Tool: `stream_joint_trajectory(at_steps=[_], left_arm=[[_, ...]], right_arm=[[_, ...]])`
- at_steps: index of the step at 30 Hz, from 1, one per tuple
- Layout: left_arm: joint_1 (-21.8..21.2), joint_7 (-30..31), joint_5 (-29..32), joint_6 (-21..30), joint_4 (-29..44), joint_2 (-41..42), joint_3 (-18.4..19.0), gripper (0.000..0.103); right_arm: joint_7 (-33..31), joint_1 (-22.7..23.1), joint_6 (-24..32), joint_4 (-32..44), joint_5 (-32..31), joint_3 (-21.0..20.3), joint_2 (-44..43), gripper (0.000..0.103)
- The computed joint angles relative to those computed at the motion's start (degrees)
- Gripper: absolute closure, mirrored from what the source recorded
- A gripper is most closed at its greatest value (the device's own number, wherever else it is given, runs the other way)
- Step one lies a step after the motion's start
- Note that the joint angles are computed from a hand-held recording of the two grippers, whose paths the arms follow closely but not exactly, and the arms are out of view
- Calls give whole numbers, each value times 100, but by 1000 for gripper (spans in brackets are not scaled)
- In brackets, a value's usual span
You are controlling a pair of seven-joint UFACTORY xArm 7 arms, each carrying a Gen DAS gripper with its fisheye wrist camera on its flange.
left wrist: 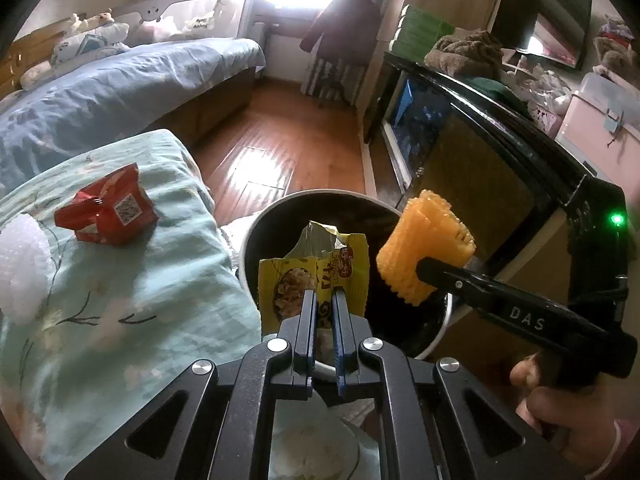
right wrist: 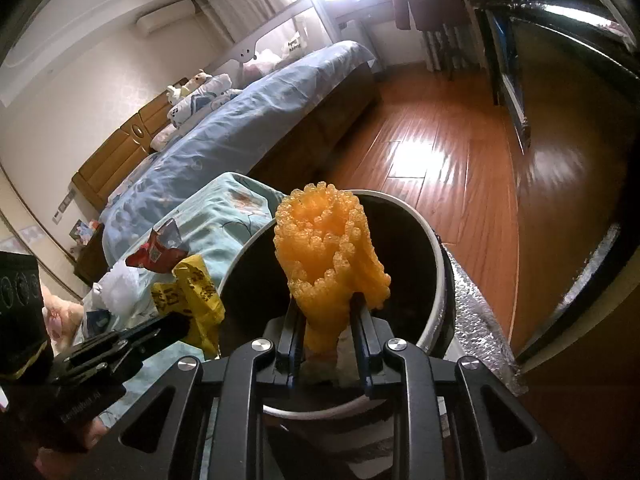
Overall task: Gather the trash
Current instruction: 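Carry both items over the bin and open both grippers to drop them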
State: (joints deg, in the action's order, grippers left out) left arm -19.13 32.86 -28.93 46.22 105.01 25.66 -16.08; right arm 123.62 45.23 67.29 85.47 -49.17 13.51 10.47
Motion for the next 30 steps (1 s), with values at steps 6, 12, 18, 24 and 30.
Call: stream_joint_trajectory(at_steps=[6, 12, 18, 24, 30], left_arm=[[-47, -53, 98, 137, 211, 154, 7, 97], [-105, -239, 218, 203, 286, 192, 43, 76], [16, -214, 104, 80, -20, -28, 43, 61], [279, -137, -212, -126, -671, -488, 106, 55], [493, -30, -499, -323, -1396, -1011, 242, 50]], right_arm=[[24, -72, -84, -103, 48, -6, -63, 77], [112, -87, -7, -93, 63, 11, -87, 58], [238, -32, 136, -34, 4, 47, -58, 51], [221, 96, 161, 279, -147, 16, 171, 34], [-71, 387, 101, 1020, -332, -178, 751, 29]])
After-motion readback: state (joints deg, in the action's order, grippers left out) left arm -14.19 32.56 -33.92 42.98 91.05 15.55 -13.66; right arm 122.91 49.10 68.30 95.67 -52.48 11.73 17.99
